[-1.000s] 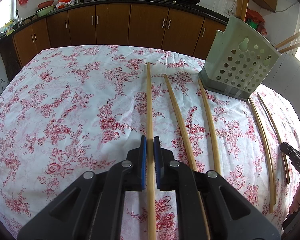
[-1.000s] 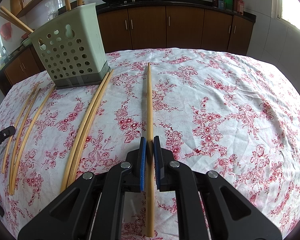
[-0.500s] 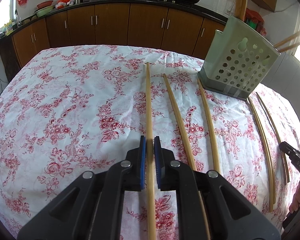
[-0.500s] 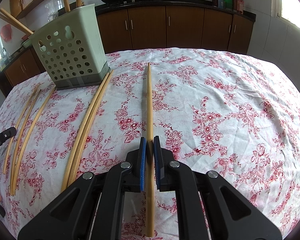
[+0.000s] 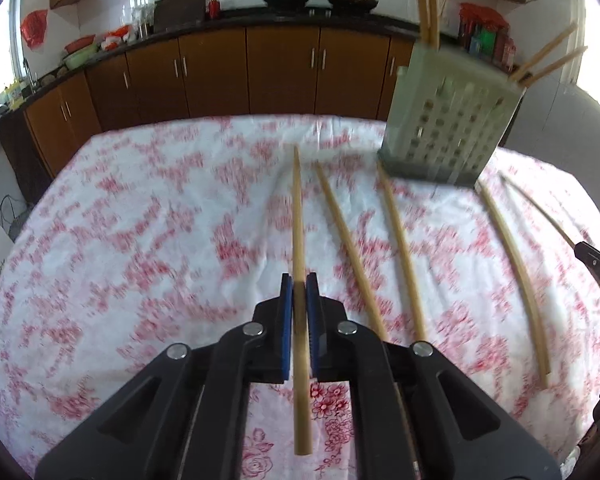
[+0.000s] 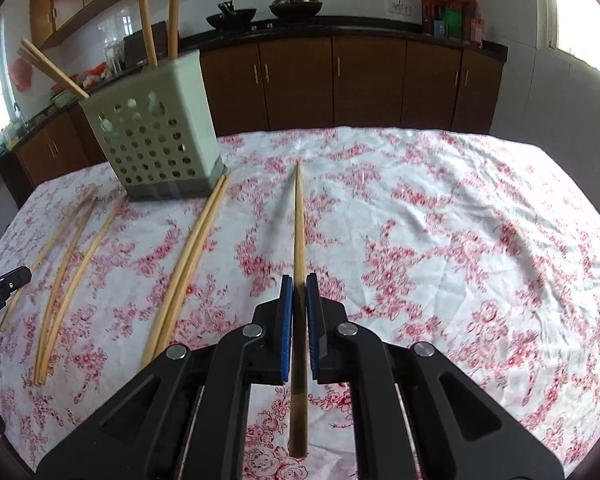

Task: Organize utensils
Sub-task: 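Lift the left tool's chopstick upright over the holder while the right tool lifts its own, then lower both chopsticks into the green holder and open both tools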

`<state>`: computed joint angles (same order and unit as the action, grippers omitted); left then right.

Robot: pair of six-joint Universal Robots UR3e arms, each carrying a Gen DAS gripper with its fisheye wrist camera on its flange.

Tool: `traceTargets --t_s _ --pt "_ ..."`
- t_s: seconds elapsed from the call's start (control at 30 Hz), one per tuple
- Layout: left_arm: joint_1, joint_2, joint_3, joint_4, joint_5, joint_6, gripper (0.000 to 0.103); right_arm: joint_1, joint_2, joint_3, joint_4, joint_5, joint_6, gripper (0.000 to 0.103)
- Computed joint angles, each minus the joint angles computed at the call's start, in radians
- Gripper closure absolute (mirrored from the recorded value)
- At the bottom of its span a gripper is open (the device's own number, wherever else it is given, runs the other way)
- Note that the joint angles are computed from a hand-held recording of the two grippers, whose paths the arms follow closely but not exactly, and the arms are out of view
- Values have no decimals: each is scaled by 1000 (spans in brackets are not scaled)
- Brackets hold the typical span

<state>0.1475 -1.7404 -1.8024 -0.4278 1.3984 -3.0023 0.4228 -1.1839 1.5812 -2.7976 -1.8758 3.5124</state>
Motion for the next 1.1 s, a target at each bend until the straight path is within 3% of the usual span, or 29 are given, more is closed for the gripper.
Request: traceTargets --t_s 0.3,0.5,0.6,0.83,0.97,1.1 --pt "51 109 132 -21 -118 -64 95 18 -53 -45 -94 -83 -36 95" --pt "65 101 243 -80 -150 -49 95 1 -51 -83 -96 -69 -42 95" --pt "92 129 290 -145 -211 -30 95 1 -69 -131 -72 -38 -49 95" --pt "135 177 417 -291 -356 -5 95 -13 -119 -300 6 145 -90 95" --pt "121 145 502 -258 -401 -80 95 21 -51 -441 -26 129 -108 95" --pt "60 49 659 -219 -369 -158 95 61 80 -640 -78 64 -129 95"
